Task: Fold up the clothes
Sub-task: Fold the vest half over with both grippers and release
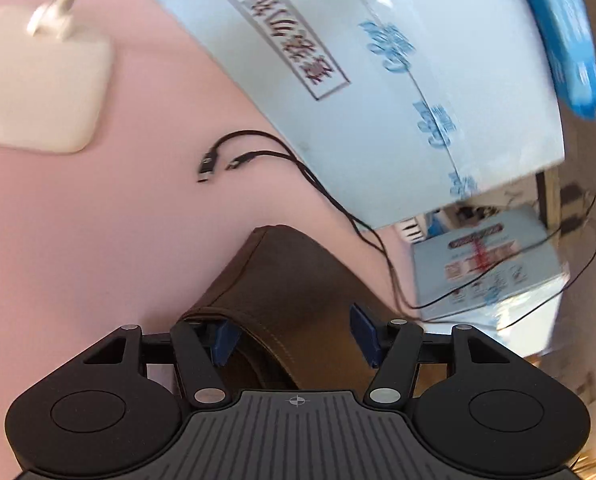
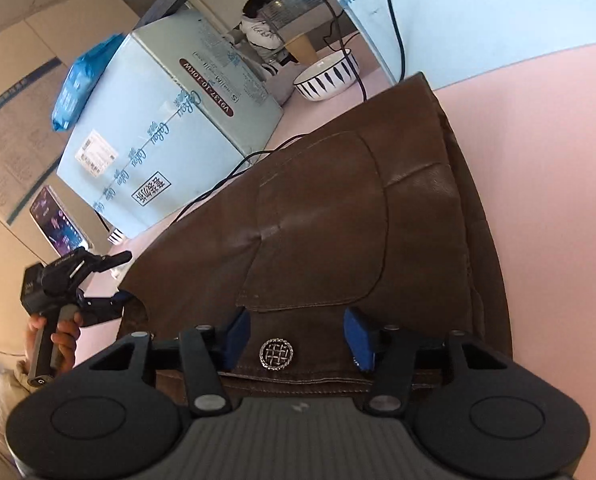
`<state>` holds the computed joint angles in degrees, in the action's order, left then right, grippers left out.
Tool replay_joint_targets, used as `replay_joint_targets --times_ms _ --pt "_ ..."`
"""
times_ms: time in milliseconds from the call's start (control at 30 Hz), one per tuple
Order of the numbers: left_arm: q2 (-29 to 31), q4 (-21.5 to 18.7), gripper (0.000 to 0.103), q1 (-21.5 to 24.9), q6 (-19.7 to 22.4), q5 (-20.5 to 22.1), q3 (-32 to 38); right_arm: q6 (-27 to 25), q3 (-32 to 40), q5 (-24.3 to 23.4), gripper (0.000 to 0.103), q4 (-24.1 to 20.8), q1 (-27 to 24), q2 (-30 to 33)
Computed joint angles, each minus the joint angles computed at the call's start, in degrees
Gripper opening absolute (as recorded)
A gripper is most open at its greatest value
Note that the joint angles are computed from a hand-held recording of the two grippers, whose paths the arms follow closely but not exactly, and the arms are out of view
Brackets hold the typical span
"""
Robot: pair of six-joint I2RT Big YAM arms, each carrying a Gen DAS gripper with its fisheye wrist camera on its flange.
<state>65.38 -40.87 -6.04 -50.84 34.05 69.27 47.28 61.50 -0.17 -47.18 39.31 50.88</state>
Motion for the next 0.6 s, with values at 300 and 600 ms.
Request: replay_joint_targets --times_ms 300,600 --pt "-5.05 -35.59 0.08 3.31 32.27 -8.25 11.05 -3.54 -1.44 6.04 0.06 2.1 3.57 -0.34" --pt "-18.1 -43.84 0.086 -7.94 36.66 -16.38 6.42 -1.3 1.08 18.88 0.079 -4.01 9.78 -3.91"
